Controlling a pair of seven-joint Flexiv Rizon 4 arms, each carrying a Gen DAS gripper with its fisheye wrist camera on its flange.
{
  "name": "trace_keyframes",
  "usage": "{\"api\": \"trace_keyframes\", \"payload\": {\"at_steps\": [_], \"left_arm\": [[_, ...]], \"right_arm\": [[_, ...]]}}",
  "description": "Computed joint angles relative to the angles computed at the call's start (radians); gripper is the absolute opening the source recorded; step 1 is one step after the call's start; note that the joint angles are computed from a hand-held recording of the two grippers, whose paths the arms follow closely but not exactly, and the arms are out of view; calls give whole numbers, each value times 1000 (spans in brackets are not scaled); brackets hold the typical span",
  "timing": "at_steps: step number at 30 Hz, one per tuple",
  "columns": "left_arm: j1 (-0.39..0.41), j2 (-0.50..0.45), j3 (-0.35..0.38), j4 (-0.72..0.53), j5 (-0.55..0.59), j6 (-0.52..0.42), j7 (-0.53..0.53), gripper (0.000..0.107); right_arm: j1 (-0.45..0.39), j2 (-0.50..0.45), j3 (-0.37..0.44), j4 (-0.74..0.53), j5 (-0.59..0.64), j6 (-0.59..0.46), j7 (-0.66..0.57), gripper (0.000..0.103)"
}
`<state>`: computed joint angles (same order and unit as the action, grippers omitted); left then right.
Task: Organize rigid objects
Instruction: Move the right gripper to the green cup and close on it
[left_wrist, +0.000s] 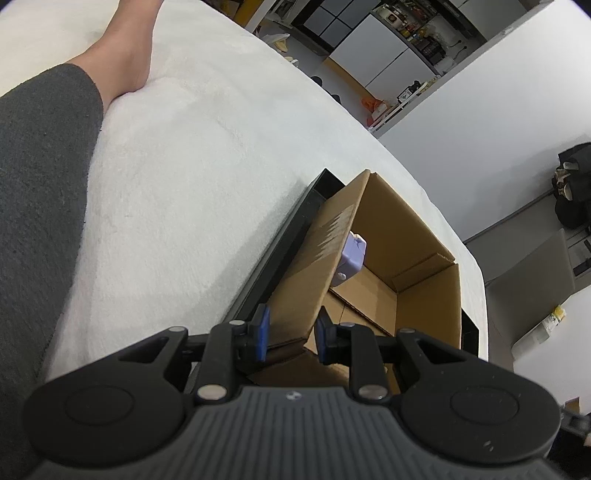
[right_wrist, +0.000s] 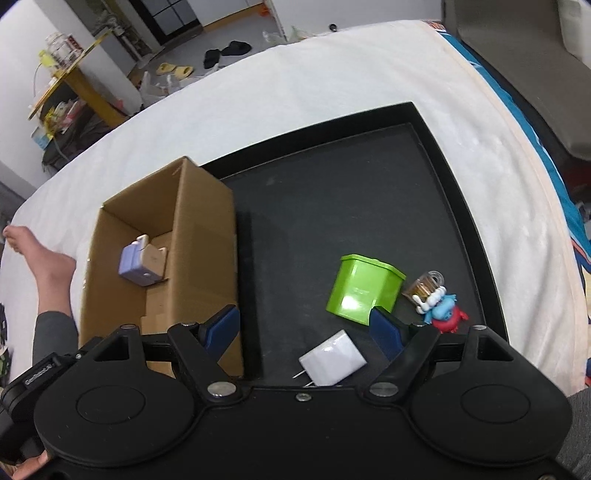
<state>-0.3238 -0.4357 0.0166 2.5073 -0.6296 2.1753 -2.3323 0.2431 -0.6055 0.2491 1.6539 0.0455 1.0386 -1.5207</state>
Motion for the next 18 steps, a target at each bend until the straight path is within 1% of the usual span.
{"api": "trace_keyframes", "payload": {"at_steps": [5, 8, 10, 12, 16, 18], "left_arm": [[-10, 6, 3, 4, -15, -3, 9, 24], [-9, 7, 2, 4, -16, -3, 8, 24], [-28, 4, 9, 0, -41, -4, 26, 23], [-39, 4, 12, -3, -61, -7, 43, 23], [-15, 9, 0, 2, -38, -6, 22, 24], [-22, 9, 4, 0, -46, -10, 29, 24]], "right_arm": [[-2, -22, -19, -6, -4, 6, 31, 76], [-18, -40, -10, -21, 13, 12, 41, 75], [-28, -51, -3, -30, 23, 14, 40, 71], [-42, -64, 11, -43, 40, 12, 31, 69], [-53, -81, 15, -58, 54, 8, 26, 69], [-48, -81, 5, -54, 53, 14, 41, 69]]}}
